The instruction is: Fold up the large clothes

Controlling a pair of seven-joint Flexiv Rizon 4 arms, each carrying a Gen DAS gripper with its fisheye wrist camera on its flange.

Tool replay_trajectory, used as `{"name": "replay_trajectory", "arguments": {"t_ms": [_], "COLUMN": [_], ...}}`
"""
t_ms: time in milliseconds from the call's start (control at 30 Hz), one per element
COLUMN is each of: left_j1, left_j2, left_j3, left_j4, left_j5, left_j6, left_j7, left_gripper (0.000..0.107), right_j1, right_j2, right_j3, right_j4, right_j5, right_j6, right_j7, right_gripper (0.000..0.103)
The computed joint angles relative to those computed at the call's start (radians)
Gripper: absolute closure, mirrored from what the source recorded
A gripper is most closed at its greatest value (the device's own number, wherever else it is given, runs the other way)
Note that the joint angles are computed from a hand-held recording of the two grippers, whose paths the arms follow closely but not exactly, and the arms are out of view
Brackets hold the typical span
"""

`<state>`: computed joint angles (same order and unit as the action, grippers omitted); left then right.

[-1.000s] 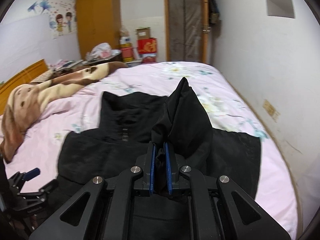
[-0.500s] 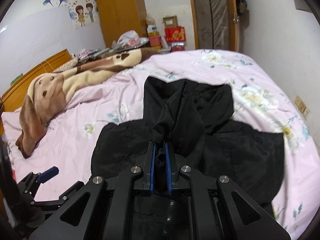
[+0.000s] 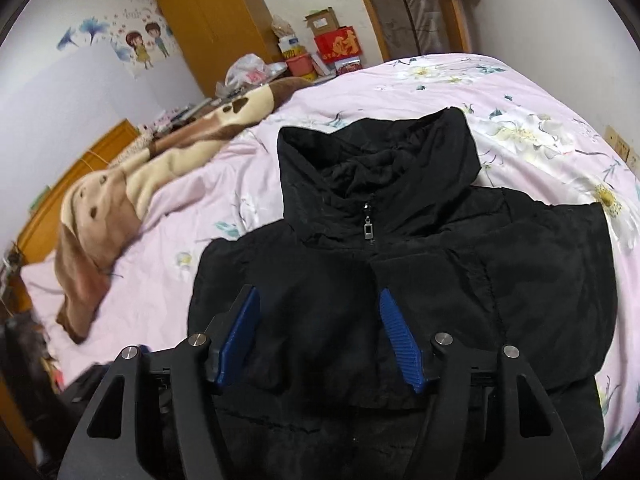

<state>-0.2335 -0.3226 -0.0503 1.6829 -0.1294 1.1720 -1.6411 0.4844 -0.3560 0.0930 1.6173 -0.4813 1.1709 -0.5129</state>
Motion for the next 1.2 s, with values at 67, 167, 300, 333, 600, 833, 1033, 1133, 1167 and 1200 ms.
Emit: {"name": "replay_trajectory", "arguments": {"t_ms": [67, 167, 300, 333, 600, 833, 1033, 1133, 1167, 1200], "left_j1": [-0.002, 0.000, -0.019, -0.026, -0.062, -0.086, -0.084, -0.088, -0.088, -0.085], "left_j2": [-0.016, -0.049, -0.132, -0.158, -0.250, -0.221, -0.218, -0.223, -0.223, -0.225], "left_j3": [-0.011, -0.031, -0.018, -0.011, 0.002, 0.016, 0.039, 0.069, 0.077, 0.082], "left_j4": [-0.018, -0.053, -0.164, -0.197, -0.305, -0.308, -0.365, -0.385, -0.385, -0.387], "left_j5": [-0.005, -0.029, -0.027, -0.020, 0.025, 0.094, 0.112, 0.138, 0.143, 0.147], "left_j6": [-0.002, -0.017, -0.100, -0.121, -0.208, -0.122, -0.049, -0.033, -0.030, -0.030], "left_j7": [0.010, 0.039, 0.017, 0.002, -0.068, -0.046, -0.043, -0.063, -0.076, -0.082], "left_gripper": [0.022, 0.021, 0.020, 0.020, 0.052, 0.096, 0.096, 0.096, 0.096, 0.096], "right_j1": [-0.009, -0.012, -0.030, -0.042, -0.115, -0.145, -0.198, -0.213, -0.215, -0.215], "right_j2": [0.016, 0.051, 0.102, 0.115, 0.163, 0.205, 0.254, 0.244, 0.238, 0.231], "right_j3": [-0.002, -0.026, -0.048, -0.046, -0.020, -0.022, -0.018, -0.007, -0.004, -0.002], "right_j4": [0.019, 0.060, 0.131, 0.151, 0.229, 0.285, 0.317, 0.306, 0.300, 0.292], "right_j5": [0.003, -0.024, -0.110, -0.122, -0.209, -0.298, -0.422, -0.404, -0.393, -0.379], "right_j6": [0.024, 0.030, -0.009, -0.015, -0.063, -0.062, -0.098, -0.128, -0.138, -0.147], "right_j7": [0.007, 0.051, 0.138, 0.156, 0.205, 0.288, 0.396, 0.376, 0.365, 0.350], "right_gripper": [0.040, 0.040, 0.039, 0.039, 0.039, 0.040, 0.040, 0.040, 0.040, 0.040]}}
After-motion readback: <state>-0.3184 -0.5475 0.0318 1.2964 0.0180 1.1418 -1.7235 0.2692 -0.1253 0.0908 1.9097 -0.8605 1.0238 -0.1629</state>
